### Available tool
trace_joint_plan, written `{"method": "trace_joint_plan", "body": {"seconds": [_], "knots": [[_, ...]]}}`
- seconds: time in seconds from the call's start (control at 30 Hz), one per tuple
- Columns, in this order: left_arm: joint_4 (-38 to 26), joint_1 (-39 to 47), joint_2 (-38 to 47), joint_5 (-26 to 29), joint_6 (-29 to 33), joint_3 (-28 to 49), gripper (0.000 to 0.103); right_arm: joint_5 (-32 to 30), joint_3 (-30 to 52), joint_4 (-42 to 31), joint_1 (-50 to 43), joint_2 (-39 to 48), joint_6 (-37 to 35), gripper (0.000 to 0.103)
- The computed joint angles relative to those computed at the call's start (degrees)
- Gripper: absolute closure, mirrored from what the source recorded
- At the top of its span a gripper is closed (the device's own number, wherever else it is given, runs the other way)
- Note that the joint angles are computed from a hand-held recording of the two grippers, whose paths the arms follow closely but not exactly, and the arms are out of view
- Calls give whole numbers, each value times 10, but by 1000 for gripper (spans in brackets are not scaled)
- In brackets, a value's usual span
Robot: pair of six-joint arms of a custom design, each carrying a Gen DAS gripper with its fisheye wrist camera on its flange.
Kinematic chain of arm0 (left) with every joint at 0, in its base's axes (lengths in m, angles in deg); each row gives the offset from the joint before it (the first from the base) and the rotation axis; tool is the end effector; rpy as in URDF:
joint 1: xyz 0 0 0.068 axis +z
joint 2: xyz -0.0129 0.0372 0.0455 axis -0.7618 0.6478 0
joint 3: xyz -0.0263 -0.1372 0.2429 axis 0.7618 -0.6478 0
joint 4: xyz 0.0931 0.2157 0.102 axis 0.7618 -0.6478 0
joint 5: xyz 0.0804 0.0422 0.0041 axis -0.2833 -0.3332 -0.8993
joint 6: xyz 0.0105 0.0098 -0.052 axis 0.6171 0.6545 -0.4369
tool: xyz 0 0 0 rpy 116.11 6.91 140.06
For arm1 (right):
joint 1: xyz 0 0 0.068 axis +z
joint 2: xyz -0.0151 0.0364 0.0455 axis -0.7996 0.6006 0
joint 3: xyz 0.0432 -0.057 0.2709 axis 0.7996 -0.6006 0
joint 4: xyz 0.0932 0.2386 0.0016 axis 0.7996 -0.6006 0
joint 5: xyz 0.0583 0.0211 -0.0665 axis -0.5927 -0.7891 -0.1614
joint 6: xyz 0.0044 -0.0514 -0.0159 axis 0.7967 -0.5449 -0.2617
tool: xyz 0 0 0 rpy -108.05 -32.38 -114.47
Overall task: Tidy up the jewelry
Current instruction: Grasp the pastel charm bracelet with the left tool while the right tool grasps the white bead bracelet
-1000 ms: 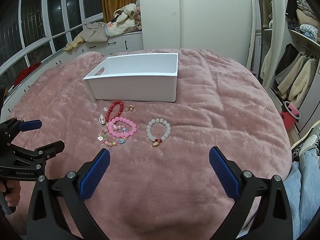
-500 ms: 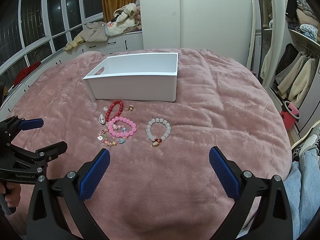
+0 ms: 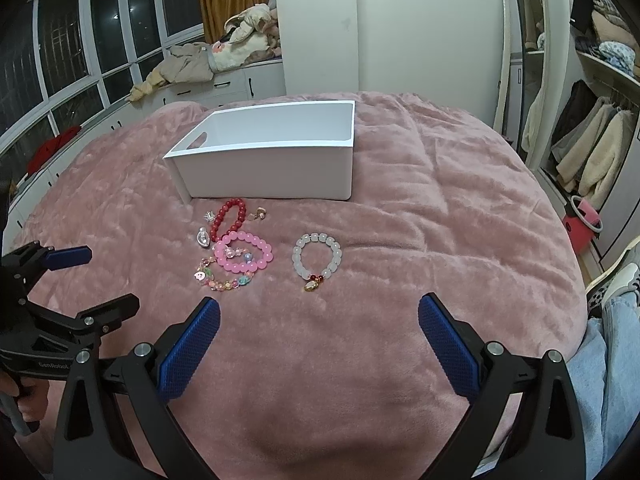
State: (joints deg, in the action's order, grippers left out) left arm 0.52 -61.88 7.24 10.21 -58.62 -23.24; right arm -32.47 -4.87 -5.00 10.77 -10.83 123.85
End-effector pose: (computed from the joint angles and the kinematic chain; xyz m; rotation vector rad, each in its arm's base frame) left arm 0.2292 -0.0579 0.2538 0.8870 2.3603 -0.1965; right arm 0.1153 0.1806 0.3042 0.4278 2.3512 -0.0777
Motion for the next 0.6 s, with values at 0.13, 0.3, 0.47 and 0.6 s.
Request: {"method": "trace_joint_plan", "body": {"seconds": [0.13,0.3,0.47,0.6], "knots": [[7,-5,16,10,-3,-3,2,-16,-11,29,-19,-9,-18,5],[32,-14,40,17,-9,-12,4,-59,-55,106,-71,-37,-70,13],[64,-17,83,22,-8,-17,13,-100,-89,184,-133,-33,-144,21],[108,-23,134,13,-20,-19,20,-165,-117,257,-199,-23,-212,35]]}}
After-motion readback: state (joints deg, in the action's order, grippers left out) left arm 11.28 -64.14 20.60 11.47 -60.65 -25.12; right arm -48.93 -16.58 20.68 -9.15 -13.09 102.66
